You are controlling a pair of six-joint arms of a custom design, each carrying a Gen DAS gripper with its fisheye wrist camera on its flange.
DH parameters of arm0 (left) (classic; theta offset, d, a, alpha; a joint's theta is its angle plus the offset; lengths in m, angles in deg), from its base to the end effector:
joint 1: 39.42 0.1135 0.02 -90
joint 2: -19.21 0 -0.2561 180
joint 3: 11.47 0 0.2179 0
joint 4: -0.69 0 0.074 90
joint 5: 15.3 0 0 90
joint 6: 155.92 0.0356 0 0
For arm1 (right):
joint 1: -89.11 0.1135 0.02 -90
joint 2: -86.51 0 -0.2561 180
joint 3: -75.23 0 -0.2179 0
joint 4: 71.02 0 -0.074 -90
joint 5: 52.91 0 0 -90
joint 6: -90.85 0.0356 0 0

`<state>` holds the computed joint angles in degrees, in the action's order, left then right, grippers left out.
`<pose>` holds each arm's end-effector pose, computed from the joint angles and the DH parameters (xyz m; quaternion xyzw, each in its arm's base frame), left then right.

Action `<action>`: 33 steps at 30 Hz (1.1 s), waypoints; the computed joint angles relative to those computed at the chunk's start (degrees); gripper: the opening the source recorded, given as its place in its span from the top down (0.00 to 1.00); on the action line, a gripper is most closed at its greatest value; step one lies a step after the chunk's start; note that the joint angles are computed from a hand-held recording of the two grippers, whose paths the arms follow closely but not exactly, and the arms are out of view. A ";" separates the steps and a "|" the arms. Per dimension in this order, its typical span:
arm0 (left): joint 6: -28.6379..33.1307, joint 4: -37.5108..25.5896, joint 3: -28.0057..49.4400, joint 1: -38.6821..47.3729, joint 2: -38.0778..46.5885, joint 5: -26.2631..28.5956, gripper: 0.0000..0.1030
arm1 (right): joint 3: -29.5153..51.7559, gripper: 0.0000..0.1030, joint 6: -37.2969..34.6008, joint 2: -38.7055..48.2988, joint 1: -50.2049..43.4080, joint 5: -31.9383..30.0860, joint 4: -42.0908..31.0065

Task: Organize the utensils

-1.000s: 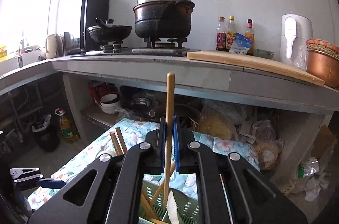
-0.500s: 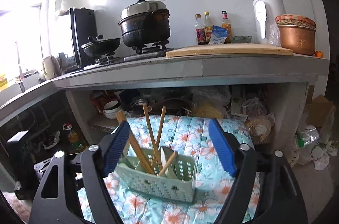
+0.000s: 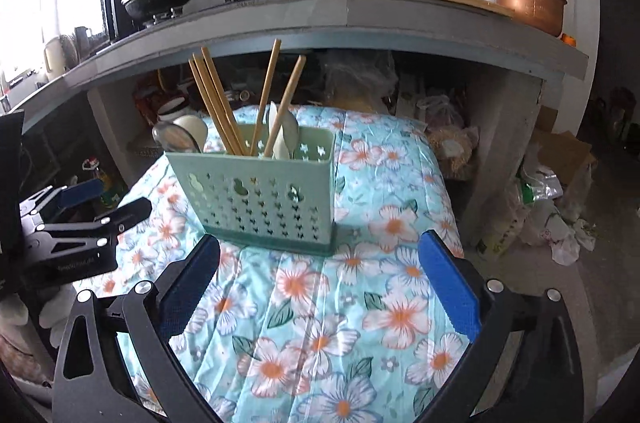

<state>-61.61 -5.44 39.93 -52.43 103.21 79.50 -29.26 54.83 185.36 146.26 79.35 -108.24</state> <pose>0.2548 -0.0619 0.1823 0.1535 0.8878 -0.0704 0.4281 0.1876 0.2464 0.1928 0.0666 0.9043 -0.0017 0.4216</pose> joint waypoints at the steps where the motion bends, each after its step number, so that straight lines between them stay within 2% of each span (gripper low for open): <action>1: -1.01 -0.15 -0.32 -0.67 -0.29 -1.66 0.10 | -0.40 0.06 0.79 0.08 -0.18 -0.64 -0.02; 7: -7.34 -2.11 -1.95 -4.80 -1.72 -10.83 0.10 | 0.11 0.06 2.65 1.15 -0.18 -1.75 -2.70; 14: -9.02 -3.90 -4.87 -9.84 -6.27 -16.54 0.10 | -0.82 0.06 4.59 0.02 1.03 -1.51 -3.61; 24: -11.09 -7.58 -5.91 -12.41 -13.54 -18.02 0.10 | -0.22 0.06 14.00 -2.65 6.28 4.12 -11.72; 33: -10.51 -8.52 -6.89 -10.22 -16.79 -18.53 0.10 | 1.23 0.06 15.27 -1.99 6.76 4.73 -13.55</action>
<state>-72.12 -13.96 33.04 -62.65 86.42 60.96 -28.03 70.09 183.37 153.02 84.08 -121.79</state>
